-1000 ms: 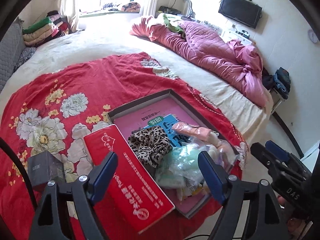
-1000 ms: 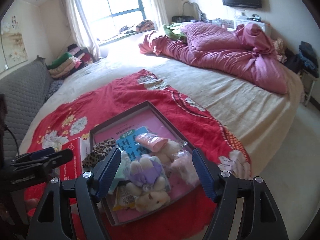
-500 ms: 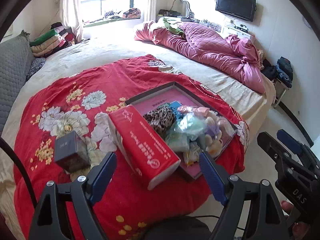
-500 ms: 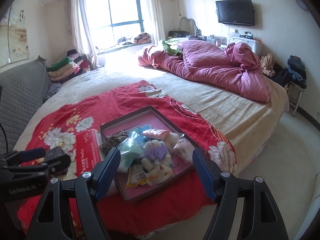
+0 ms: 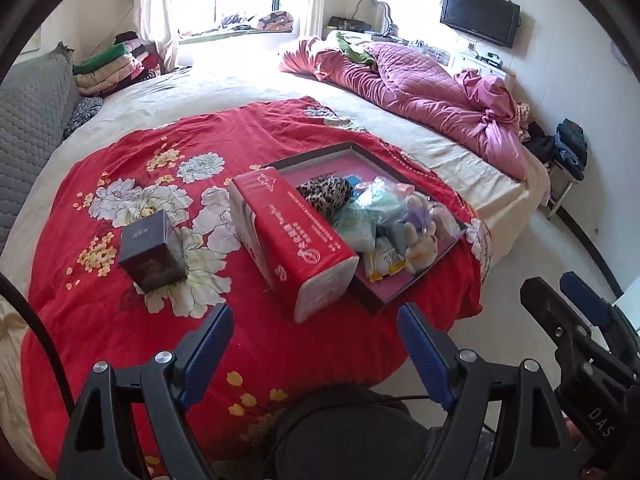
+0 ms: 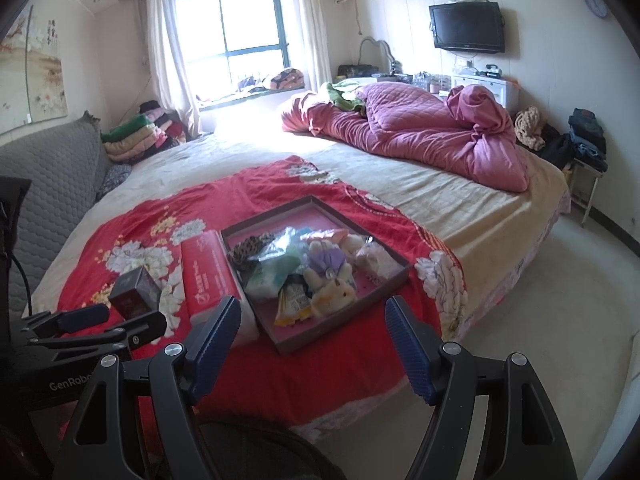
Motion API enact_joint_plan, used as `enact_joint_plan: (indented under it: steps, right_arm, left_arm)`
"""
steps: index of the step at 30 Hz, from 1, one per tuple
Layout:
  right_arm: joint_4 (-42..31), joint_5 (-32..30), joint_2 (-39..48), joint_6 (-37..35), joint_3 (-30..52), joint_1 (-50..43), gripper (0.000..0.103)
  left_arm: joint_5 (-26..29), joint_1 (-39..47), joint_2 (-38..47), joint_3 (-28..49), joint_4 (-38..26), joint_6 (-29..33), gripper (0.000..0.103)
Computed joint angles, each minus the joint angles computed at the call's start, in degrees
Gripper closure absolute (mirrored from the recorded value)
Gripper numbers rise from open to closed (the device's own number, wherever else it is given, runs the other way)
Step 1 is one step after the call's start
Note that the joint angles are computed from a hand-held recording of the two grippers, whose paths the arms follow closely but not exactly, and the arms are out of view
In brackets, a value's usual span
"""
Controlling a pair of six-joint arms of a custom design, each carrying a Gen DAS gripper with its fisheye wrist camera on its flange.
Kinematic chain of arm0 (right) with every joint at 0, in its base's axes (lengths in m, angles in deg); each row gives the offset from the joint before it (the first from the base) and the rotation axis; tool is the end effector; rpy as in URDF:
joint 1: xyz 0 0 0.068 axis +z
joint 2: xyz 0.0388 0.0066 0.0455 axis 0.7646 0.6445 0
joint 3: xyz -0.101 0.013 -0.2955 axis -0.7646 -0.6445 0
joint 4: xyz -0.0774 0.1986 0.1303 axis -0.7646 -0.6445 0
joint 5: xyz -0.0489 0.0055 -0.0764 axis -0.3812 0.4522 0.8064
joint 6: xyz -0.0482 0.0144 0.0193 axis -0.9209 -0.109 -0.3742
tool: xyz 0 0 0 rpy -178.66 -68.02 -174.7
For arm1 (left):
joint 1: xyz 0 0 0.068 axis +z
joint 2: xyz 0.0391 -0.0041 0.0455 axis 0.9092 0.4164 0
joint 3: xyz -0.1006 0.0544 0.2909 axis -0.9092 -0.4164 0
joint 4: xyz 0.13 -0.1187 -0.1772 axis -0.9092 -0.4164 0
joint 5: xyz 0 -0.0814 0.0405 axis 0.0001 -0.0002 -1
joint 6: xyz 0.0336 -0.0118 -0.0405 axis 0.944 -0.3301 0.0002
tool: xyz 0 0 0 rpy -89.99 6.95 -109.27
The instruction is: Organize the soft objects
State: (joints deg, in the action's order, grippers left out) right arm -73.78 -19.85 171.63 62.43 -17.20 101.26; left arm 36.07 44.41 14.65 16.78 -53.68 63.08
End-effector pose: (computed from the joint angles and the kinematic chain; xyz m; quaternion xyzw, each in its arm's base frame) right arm 0.2031 0.2251 0.1814 -0.0423 0.8993 0.0589 0.4314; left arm 0.2277 -0.0808 0.1616 -0.0205 0.9408 -0.0373 0.3364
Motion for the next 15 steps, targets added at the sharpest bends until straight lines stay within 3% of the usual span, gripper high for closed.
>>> enact_joint_plan:
  steps: [15]
  right_arm:
    - [-1.26,-0.33,0.56,0.51,0.37,1.36,0.027]
  left_arm:
    - [-0.98,-1.89,-0.18,-4.04,2.02,-1.61,0.020]
